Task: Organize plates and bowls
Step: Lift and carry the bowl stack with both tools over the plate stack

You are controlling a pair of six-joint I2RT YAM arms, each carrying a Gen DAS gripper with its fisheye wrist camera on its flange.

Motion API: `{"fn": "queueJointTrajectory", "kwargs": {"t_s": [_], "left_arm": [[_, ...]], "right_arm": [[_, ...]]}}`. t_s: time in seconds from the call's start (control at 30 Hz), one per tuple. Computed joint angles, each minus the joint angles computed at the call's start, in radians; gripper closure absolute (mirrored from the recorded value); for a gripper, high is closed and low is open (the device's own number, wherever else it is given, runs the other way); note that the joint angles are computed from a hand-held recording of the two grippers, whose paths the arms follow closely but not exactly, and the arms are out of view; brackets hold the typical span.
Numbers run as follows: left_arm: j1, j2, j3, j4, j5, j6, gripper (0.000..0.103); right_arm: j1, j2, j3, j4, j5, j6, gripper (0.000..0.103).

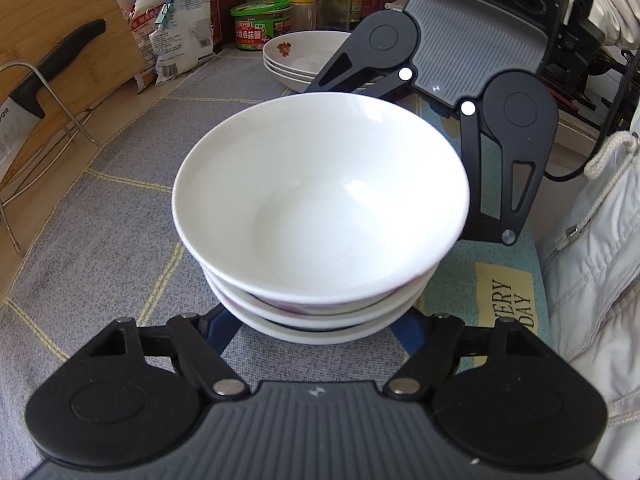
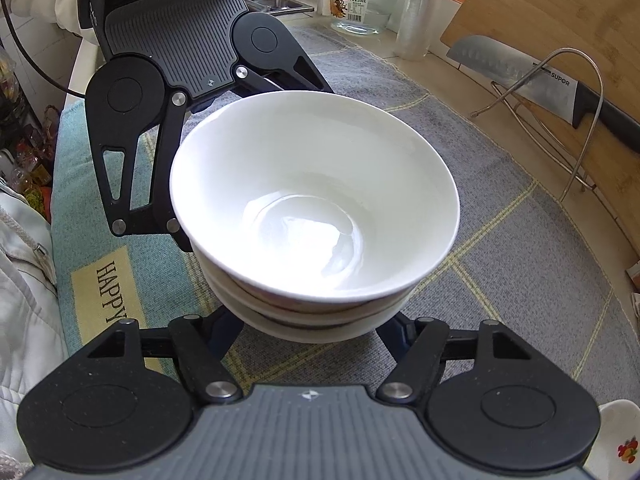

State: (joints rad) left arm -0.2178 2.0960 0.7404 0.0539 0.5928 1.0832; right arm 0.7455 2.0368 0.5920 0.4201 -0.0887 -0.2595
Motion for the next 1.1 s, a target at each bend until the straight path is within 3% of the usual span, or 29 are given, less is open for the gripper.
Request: {"fn": "queueJointTrajectory", "kwargs": {"t_s": [0.5, 1.1], "left_arm": [[-0.026, -0.044, -0.033, 0.027, -0.021, -0.051, 0.024], [-0.259, -0.129, -0.004, 0.073, -0.122, -0.294, 0.024]], "right_arm": [[-0.019, -0.077, -0.027, -0.046, -0.007, -0.024, 0.028], [-0.233, -0.335, -0.198, -0.131, -0.091, -0.231, 0.028]]}}
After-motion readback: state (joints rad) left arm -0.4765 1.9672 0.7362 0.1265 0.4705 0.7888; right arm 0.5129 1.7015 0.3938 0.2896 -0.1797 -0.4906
